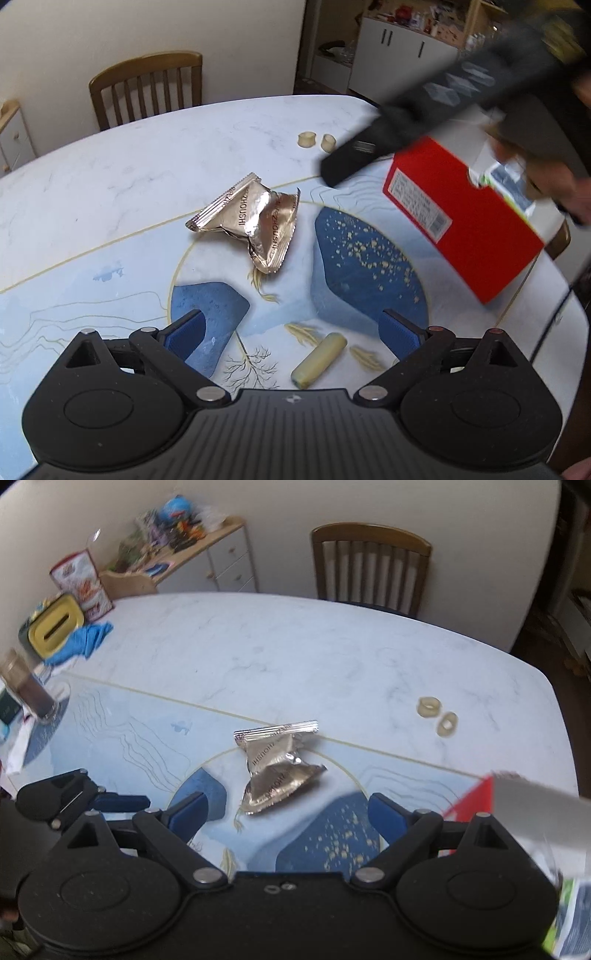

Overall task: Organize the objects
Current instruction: 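Withdraw both tools from the shoebox toward the silver bag and yellow cylinder, then grasp the pale yellow cylinder with the left gripper while the right grasps the silver snack bag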

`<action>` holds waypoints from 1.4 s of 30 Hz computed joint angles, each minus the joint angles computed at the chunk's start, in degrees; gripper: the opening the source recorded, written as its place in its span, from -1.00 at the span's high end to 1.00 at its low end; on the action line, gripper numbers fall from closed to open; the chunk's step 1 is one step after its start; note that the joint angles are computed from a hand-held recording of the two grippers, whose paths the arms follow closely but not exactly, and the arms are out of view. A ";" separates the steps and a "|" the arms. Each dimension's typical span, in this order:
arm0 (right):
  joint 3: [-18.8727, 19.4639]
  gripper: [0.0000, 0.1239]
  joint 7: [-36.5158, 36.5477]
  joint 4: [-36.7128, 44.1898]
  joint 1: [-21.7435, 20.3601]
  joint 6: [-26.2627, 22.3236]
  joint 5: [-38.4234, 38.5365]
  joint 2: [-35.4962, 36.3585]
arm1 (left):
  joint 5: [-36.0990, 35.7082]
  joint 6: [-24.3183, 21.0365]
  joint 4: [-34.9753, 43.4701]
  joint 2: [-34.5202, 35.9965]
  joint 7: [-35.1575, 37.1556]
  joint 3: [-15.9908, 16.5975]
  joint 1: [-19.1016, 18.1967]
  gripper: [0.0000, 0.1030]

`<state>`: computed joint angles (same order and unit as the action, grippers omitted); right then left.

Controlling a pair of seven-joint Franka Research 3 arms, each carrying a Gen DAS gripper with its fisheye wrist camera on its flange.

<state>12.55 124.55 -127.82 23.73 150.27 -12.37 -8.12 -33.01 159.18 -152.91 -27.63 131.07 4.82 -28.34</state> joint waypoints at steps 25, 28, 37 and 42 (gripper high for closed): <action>-6.47 -0.47 -12.56 18.52 6.16 -6.59 -2.45 21.15 | -8.98 7.26 -1.74 6.51 12.12 1.36 -5.29 -0.95; -6.89 -0.45 -13.54 18.92 6.59 -6.58 -1.75 22.01 | -11.20 7.71 -1.88 6.52 14.81 1.70 -5.88 -0.95; -7.64 -0.22 -14.90 18.89 7.43 -6.57 -1.00 23.05 | -20.43 8.68 -2.22 6.00 26.75 2.04 -7.98 -0.71; -7.60 -0.09 -15.38 18.90 7.43 -6.59 -0.18 23.19 | -21.40 7.38 -2.28 5.60 27.72 0.54 -6.03 -0.27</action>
<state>4.95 109.17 -108.92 31.16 143.68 -12.55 15.08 -54.41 166.56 -155.18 -22.03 158.79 5.36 -34.36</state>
